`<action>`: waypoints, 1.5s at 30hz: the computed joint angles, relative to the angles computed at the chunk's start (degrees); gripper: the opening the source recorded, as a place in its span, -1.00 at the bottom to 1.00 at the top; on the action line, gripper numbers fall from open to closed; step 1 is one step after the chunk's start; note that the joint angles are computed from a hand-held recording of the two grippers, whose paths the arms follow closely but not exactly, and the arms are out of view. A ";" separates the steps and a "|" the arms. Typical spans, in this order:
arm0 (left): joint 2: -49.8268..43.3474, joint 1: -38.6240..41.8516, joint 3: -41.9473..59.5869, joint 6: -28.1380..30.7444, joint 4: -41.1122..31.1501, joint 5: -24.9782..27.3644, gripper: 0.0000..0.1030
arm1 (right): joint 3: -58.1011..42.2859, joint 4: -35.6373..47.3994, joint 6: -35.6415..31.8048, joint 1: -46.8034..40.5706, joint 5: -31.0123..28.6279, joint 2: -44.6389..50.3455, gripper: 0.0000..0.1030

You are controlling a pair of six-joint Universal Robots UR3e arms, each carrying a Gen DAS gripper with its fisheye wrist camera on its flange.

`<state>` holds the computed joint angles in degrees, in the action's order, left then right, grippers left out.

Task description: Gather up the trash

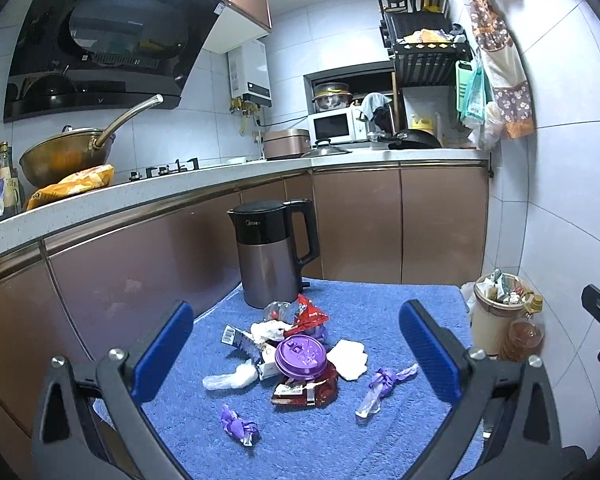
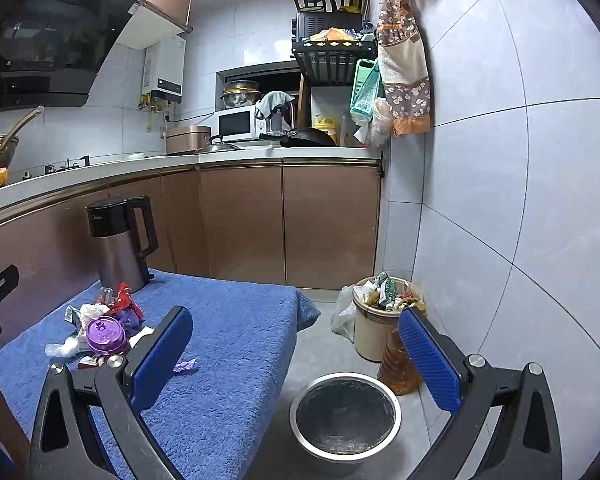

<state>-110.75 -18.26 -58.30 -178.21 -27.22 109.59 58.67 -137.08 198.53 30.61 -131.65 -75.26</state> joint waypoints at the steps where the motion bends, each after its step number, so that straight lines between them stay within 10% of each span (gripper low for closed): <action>1: -0.12 0.11 0.51 -0.05 -0.74 -0.30 1.00 | 0.35 -0.24 -0.08 0.04 -0.19 -0.05 1.00; 45: -3.91 4.93 6.68 0.40 -2.95 -6.33 1.00 | -19.49 6.16 -2.98 -3.33 6.01 12.74 1.00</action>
